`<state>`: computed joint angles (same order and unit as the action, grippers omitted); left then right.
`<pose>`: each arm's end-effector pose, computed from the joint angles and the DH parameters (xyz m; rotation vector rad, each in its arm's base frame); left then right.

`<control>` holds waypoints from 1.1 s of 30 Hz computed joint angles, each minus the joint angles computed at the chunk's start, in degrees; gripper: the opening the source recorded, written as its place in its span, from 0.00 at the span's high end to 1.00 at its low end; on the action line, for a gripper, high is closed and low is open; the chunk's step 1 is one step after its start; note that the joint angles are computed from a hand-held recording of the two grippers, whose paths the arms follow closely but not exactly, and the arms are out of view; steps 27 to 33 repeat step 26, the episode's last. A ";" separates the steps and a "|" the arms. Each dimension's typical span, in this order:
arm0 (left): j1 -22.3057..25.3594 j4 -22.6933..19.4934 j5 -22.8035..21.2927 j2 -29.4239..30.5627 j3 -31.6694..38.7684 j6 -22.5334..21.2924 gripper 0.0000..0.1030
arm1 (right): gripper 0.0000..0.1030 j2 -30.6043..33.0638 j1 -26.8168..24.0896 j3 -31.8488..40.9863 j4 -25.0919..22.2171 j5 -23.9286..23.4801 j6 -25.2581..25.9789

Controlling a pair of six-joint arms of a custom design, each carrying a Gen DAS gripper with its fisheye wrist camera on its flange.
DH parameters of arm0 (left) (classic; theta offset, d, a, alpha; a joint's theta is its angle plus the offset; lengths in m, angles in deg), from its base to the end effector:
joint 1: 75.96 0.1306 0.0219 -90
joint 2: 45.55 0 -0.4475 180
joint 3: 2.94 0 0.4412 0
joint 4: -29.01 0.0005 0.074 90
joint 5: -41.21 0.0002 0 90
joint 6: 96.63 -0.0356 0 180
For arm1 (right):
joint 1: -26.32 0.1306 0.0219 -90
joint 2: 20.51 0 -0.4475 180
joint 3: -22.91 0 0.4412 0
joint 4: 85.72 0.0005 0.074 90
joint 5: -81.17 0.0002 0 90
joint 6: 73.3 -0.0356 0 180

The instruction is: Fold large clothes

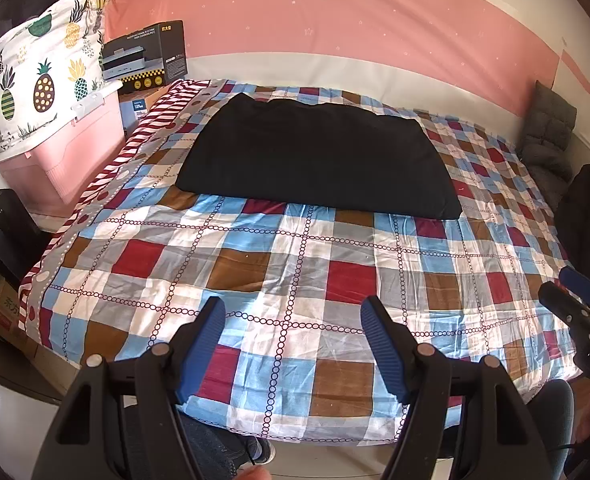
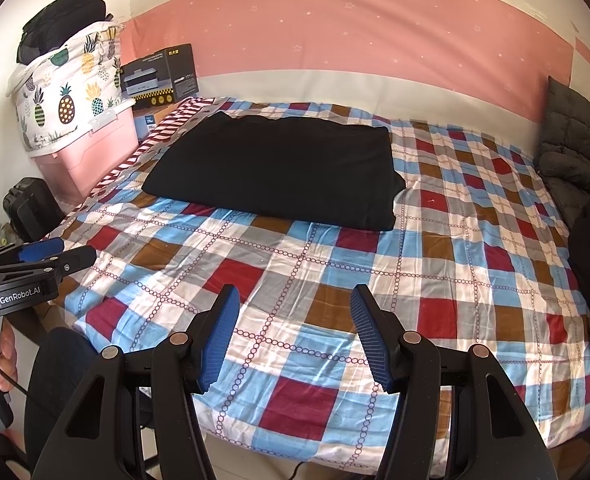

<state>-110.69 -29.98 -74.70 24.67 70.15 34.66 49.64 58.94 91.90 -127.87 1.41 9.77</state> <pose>0.3127 -0.1984 0.4857 -0.3062 2.3945 -0.0152 0.3324 0.2046 0.4676 -0.4272 2.2763 0.1428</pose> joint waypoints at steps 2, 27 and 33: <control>-0.02 0.20 0.00 0.05 -0.04 0.00 0.30 | 0.44 0.04 -0.24 0.06 0.04 -0.27 0.36; -1.12 -1.03 -0.56 1.39 0.34 0.93 0.30 | 0.44 -0.64 -1.43 -0.98 0.37 -1.60 0.32; -1.12 -1.03 -0.56 1.39 0.34 0.93 0.30 | 0.44 -0.64 -1.43 -0.98 0.37 -1.60 0.32</control>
